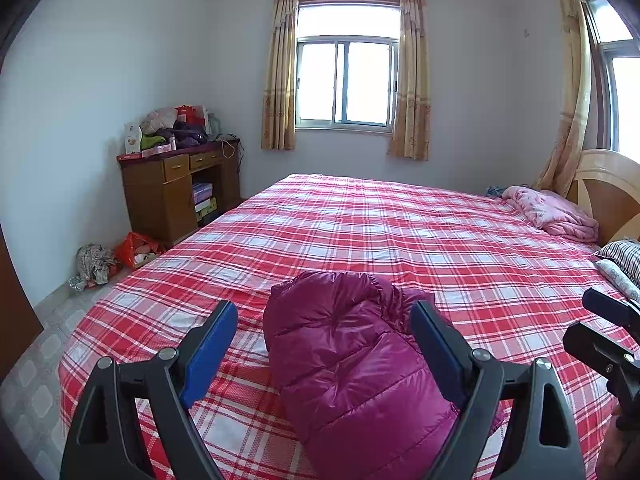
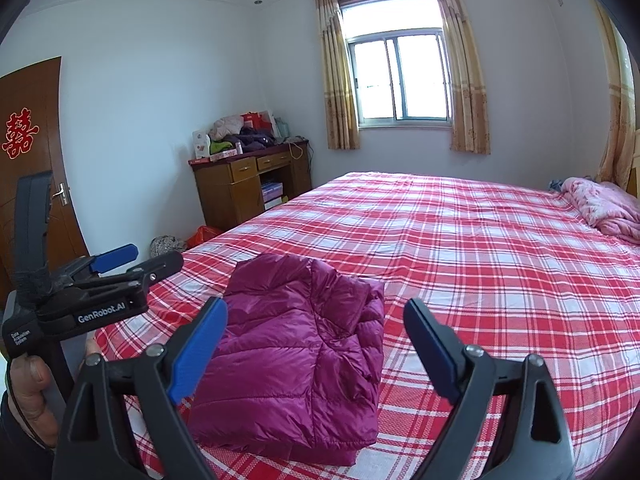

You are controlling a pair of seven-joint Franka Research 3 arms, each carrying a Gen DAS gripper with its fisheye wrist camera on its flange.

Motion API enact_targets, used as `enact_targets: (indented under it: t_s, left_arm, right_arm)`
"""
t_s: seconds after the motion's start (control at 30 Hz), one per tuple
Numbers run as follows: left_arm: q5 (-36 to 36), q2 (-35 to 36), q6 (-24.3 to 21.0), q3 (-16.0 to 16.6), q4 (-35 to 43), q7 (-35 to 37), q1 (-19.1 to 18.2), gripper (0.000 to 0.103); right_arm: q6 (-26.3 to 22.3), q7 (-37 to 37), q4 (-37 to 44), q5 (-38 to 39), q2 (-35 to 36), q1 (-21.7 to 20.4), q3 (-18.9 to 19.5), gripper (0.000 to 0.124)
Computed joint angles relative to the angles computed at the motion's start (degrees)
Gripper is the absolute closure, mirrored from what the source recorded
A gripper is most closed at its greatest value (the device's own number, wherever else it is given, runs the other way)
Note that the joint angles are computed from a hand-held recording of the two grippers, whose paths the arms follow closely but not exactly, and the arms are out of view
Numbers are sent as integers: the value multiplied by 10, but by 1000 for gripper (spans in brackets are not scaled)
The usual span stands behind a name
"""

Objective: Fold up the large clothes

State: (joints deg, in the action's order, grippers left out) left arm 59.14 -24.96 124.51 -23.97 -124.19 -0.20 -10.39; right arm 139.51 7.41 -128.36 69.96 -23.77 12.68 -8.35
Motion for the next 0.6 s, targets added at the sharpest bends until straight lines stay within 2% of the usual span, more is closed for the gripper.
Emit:
enact_targets:
  t_s: [0.17,0.27,0.37,0.6]
  left_arm:
    - [-5,-1,3,3,-5,-5,0,14]
    - [8,3,-29,-11,-1,-12,6,14]
    - [19,6,-43,-12,1,-15,2,14]
    - [25,11,-44,-3,0,-14,-7,14]
  right_arm:
    - [0,-9,-5,1,-3,1,1,32]
    - [2,-9,-5,-2,-1,1,2,32]
    - [1,-9,-8,-6,-1,0,2,32]
    - [2,-5,-11,-12,1,-1,2,31]
